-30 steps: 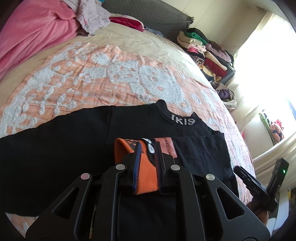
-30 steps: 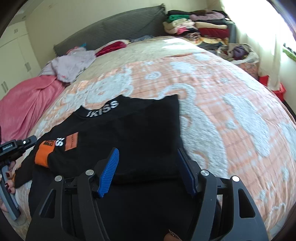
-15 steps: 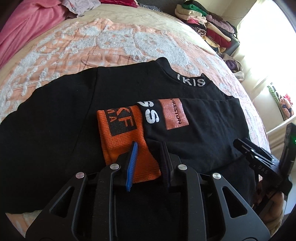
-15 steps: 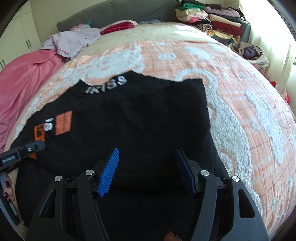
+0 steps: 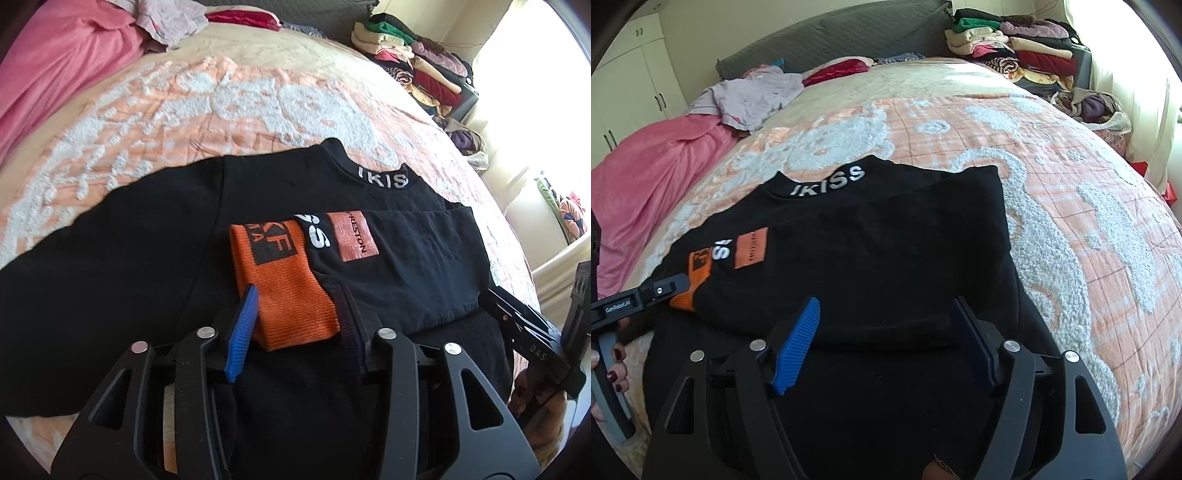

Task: Fold small clothes
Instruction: 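Lay the cuff on the shirt back and open the left tool, then move the left tool to the other sleeve's orange cuff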

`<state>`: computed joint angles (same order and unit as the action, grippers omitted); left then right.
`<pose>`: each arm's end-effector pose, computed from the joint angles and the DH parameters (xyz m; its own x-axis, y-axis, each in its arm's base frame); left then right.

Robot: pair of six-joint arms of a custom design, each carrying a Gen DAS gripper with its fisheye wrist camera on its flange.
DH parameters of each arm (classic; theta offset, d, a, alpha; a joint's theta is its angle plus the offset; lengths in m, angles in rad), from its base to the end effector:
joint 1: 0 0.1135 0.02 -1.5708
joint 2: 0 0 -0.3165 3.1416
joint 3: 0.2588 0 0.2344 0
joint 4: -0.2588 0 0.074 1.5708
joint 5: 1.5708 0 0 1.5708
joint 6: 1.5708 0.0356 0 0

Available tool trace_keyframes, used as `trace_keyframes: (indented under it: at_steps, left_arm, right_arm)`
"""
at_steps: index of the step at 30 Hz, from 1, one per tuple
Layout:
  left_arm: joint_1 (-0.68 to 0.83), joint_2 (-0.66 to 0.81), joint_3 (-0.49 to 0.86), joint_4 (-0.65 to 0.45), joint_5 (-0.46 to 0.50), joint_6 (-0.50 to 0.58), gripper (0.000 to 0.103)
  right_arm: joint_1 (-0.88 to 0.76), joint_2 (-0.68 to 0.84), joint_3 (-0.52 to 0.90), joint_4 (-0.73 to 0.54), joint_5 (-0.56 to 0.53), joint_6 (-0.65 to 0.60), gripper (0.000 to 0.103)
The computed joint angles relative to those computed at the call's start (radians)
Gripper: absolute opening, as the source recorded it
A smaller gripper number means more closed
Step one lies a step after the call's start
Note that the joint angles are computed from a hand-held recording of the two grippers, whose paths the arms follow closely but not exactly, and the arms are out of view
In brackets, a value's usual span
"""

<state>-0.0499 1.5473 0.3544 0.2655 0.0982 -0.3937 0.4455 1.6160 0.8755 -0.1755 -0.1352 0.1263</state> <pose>0.2171 -0.0143 0.1539 -0.7795 -0.3433 -0.5239 -0.2064 0.9305 -0.3026 0.2764 0.1373 0.2344 -0.7732 -0.2309 -0.5907 -0.4069 0.8950 0.1828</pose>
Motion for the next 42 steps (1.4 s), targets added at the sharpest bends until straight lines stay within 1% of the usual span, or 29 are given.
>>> trace_keyframes:
  at_steps: [3, 10, 12, 14, 16, 18, 20, 21, 23, 28, 32, 38, 42]
  left_arm:
    - [-0.003, -0.039, -0.004, -0.021, -0.024, 0.004, 0.049]
    - [0.001, -0.154, -0.039, -0.060, -0.038, 0.000, 0.064]
    - [0.004, -0.201, -0.054, -0.073, -0.056, -0.007, 0.073]
    - [0.007, -0.245, -0.069, -0.082, -0.078, -0.016, 0.078]
    - [0.005, -0.289, -0.084, -0.094, -0.103, -0.027, 0.081]
    - [0.009, -0.324, -0.094, -0.108, -0.118, -0.032, 0.085]
    - [0.012, -0.348, -0.099, -0.121, -0.133, -0.034, 0.086]
    - [0.013, -0.363, -0.103, -0.130, -0.141, -0.033, 0.089]
    - [0.027, -0.389, -0.114, -0.143, -0.142, -0.030, 0.093]
    - [0.107, -0.469, -0.142, -0.181, -0.093, -0.020, 0.093]
    - [0.156, -0.535, -0.150, -0.227, -0.091, -0.013, 0.093]
    - [0.272, -0.611, -0.172, -0.290, -0.044, 0.021, 0.093]
    - [0.392, -0.643, -0.185, -0.324, 0.031, 0.071, 0.093]
  right_arm:
    - [0.007, -0.021, -0.007, -0.003, -0.001, 0.010, 0.078]
    - [0.024, -0.069, -0.018, -0.007, -0.007, 0.038, 0.086]
    - [0.038, -0.081, -0.018, -0.009, -0.003, 0.044, 0.086]
    - [0.048, -0.088, -0.018, -0.010, -0.004, 0.048, 0.087]
    - [0.063, -0.097, -0.016, -0.011, -0.003, 0.052, 0.088]
    - [0.077, -0.101, -0.013, -0.014, 0.002, 0.052, 0.090]
    - [0.094, -0.110, -0.013, -0.016, 0.012, 0.054, 0.092]
    - [0.103, -0.114, -0.012, -0.019, 0.018, 0.055, 0.094]
    - [0.119, -0.121, -0.011, -0.024, 0.029, 0.055, 0.094]
    - [0.147, -0.135, -0.005, -0.032, 0.041, 0.054, 0.095]
    - [0.169, -0.141, 0.005, -0.040, 0.050, 0.054, 0.096]
    - [0.205, -0.145, 0.026, -0.055, 0.054, 0.051, 0.096]
    - [0.241, -0.143, 0.045, -0.060, 0.060, 0.059, 0.096]
